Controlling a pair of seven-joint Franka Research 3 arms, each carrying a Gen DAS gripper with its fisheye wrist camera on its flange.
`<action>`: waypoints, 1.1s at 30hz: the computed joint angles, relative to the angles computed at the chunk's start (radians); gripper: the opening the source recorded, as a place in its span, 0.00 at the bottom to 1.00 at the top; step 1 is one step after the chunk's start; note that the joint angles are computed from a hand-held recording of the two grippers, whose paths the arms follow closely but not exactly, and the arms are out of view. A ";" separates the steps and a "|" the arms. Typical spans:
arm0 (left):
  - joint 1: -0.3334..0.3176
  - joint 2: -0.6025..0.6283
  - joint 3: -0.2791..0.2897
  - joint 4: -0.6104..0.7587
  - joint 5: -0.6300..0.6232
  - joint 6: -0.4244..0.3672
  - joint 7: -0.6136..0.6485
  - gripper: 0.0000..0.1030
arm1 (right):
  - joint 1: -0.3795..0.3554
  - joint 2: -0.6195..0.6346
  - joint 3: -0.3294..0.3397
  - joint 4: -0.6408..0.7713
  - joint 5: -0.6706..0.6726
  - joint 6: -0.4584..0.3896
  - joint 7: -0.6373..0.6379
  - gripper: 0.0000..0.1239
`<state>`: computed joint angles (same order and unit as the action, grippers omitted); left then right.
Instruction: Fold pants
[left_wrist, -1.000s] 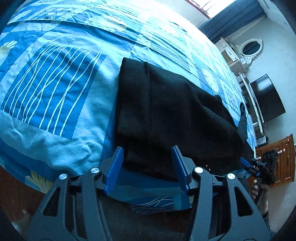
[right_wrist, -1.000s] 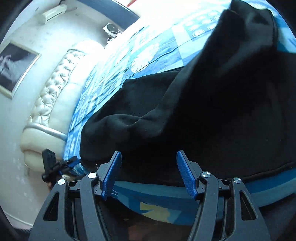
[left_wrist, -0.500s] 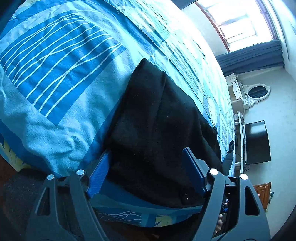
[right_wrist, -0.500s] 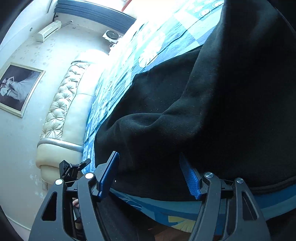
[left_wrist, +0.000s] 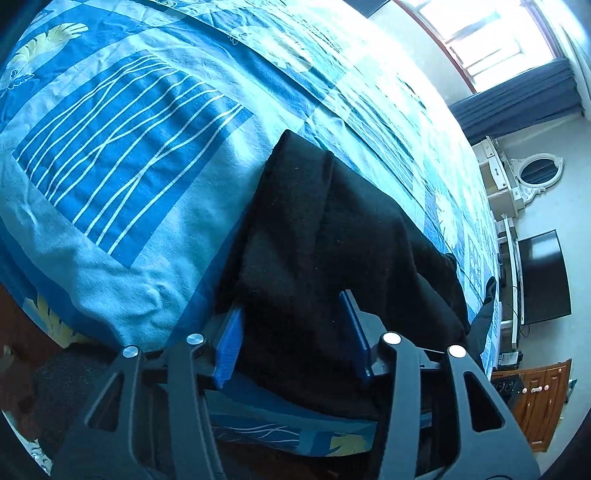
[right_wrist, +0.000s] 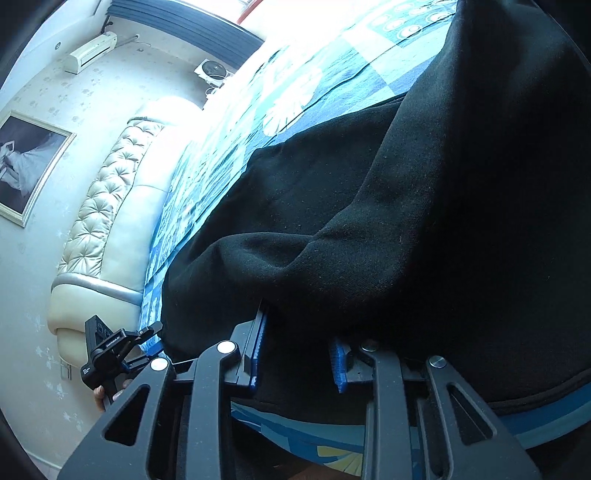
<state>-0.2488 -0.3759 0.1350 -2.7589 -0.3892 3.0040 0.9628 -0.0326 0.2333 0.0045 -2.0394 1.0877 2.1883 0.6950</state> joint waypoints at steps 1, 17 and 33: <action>-0.015 0.008 0.011 0.005 -0.012 0.007 0.008 0.58 | 0.000 0.000 0.001 -0.001 0.003 0.000 0.001 0.24; 0.044 -0.118 -0.036 -0.086 0.089 -0.055 -0.075 0.12 | 0.002 -0.128 -0.042 -0.094 -0.011 -0.058 -0.077 0.10; 0.122 -0.137 -0.167 -0.046 0.295 -0.160 -0.072 0.26 | -0.124 -0.080 -0.117 0.025 -0.034 -0.055 -0.019 0.28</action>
<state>-0.1273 -0.5130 -0.0323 -2.8052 -0.0939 2.8444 0.8909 -0.1567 0.1533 -0.1127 -2.0145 1.0540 2.1330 0.6765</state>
